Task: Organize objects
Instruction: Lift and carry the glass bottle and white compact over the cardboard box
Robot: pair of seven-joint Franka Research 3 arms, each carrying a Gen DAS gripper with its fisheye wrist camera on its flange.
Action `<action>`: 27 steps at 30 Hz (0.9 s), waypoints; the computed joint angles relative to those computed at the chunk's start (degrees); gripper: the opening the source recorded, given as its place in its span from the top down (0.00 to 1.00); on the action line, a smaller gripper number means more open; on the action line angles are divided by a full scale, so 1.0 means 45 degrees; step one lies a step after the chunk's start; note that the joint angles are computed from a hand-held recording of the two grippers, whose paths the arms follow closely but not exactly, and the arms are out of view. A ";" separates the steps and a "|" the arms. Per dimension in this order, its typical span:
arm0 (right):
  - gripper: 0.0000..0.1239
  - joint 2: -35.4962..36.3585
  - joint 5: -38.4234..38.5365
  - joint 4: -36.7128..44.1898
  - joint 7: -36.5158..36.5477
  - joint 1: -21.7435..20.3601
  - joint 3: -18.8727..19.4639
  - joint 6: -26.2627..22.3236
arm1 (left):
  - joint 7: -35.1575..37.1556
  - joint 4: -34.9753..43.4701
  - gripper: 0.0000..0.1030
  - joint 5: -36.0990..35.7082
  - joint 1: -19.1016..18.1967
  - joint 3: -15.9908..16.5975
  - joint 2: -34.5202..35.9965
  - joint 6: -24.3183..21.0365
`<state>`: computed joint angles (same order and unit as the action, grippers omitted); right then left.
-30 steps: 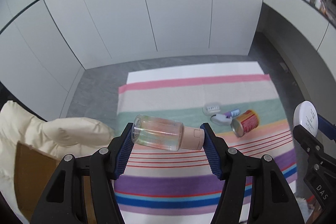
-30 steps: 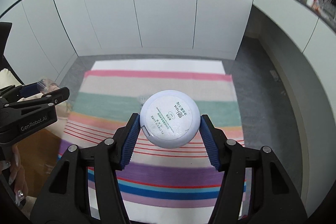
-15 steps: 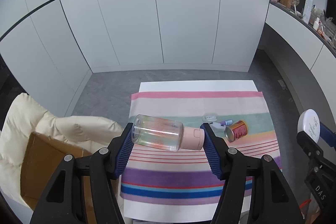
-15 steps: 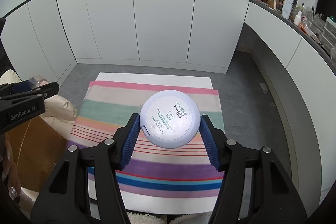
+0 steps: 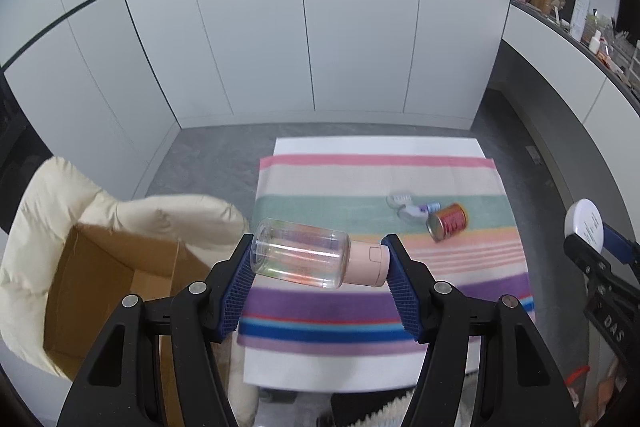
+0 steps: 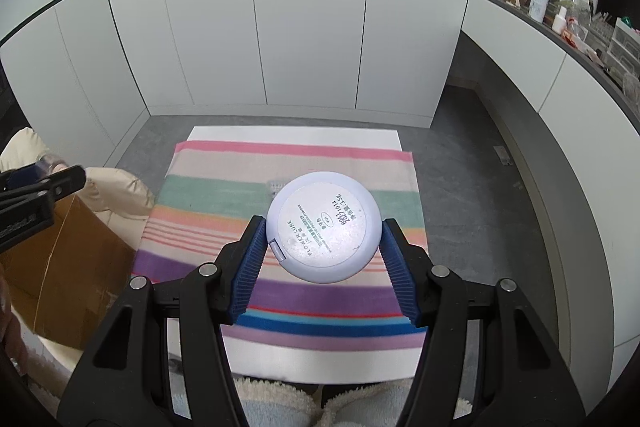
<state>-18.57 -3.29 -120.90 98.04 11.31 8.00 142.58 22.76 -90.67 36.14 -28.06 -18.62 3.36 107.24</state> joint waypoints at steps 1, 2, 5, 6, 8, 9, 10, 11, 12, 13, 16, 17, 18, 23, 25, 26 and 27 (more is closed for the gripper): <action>0.51 -0.0194 0.0194 -0.0182 -0.0133 0.0069 -0.0109 -0.0078 | -0.0071 -0.0211 0.38 -0.0100 -0.0026 -0.0031 -0.0179 -0.0013; 0.51 -0.0436 0.0381 -0.0420 -0.0244 0.0110 -0.0200 -0.0097 | -0.0198 -0.0328 0.38 -0.0066 -0.0073 -0.0087 -0.0294 -0.0195; 0.51 -0.1130 0.0525 -0.1102 -0.0426 0.0025 -0.0225 -0.0100 | -0.0644 -0.0928 0.38 0.0075 -0.0180 -0.0276 -0.0804 -0.0446; 0.51 -0.1357 0.0517 -0.1321 -0.0491 -0.0025 -0.0202 -0.0104 | -0.0746 -0.1212 0.38 0.0021 -0.0179 -0.0328 -0.1044 -0.0365; 0.51 -0.1825 0.0488 -0.1766 -0.0626 -0.0123 -0.0142 -0.0110 | -0.0949 -0.1704 0.38 -0.0072 -0.0145 -0.0439 -0.1474 -0.0204; 0.51 -0.2052 0.0497 -0.1978 -0.0702 -0.0156 -0.0119 -0.0147 | -0.1077 -0.1937 0.38 -0.0050 -0.0130 -0.0514 -0.1677 -0.0160; 0.51 -0.2293 0.0563 -0.2200 -0.0854 -0.0145 -0.0143 -0.0207 | -0.1213 -0.2157 0.38 0.0084 -0.0138 -0.0628 -0.1860 -0.0192; 0.51 -0.2533 0.0727 -0.2430 -0.1011 -0.0096 -0.0207 -0.0220 | -0.1306 -0.2236 0.38 0.0226 -0.0128 -0.0727 -0.1908 -0.0275; 0.51 -0.2674 0.0842 -0.2553 -0.1052 -0.0108 -0.0192 -0.0247 | -0.1536 -0.2389 0.38 0.0409 -0.0174 -0.0880 -0.2018 -0.0482; 0.51 -0.2899 0.0972 -0.2747 -0.1101 -0.0107 -0.0202 -0.0310 | -0.1574 -0.2527 0.38 0.0369 -0.0180 -0.0920 -0.2137 -0.0482; 0.51 -0.3489 0.1220 -0.3232 -0.1280 -0.0100 -0.0137 -0.0546 | -0.1269 -0.2920 0.38 -0.0356 -0.0210 -0.0935 -0.2428 -0.0100; 0.51 -0.3613 0.1274 -0.3314 -0.1325 -0.0106 -0.0103 -0.0648 | -0.1281 -0.3013 0.38 -0.0464 -0.0211 -0.0977 -0.2519 -0.0067; 0.51 -0.3822 0.1343 -0.3459 -0.1386 -0.0086 -0.0089 -0.0763 | -0.1307 -0.3129 0.38 -0.0548 -0.0213 -0.1021 -0.2627 -0.0051; 0.51 -0.4850 0.1714 -0.4073 -0.1665 0.0037 -0.0032 -0.1527 | -0.1549 -0.3484 0.38 -0.0511 -0.0278 -0.1366 -0.3033 -0.0464; 0.51 -0.5123 0.1919 -0.4194 -0.1596 0.0037 -0.0024 -0.1736 | -0.1486 -0.3477 0.38 -0.0311 -0.0295 -0.1448 -0.3039 -0.0488; 0.51 -0.5150 0.1987 -0.4194 -0.1566 0.0025 0.0004 -0.1774 | -0.1417 -0.3447 0.38 -0.0296 -0.0295 -0.1438 -0.3013 -0.0391; 0.51 -0.5186 0.2060 -0.4210 -0.1575 0.0050 0.0018 -0.1788 | -0.1390 -0.3484 0.38 -0.0355 -0.0287 -0.1390 -0.3045 -0.0192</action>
<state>-41.91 5.98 -139.84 90.95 11.53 8.08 134.54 16.51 -106.34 34.55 -29.35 -24.88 -10.34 106.37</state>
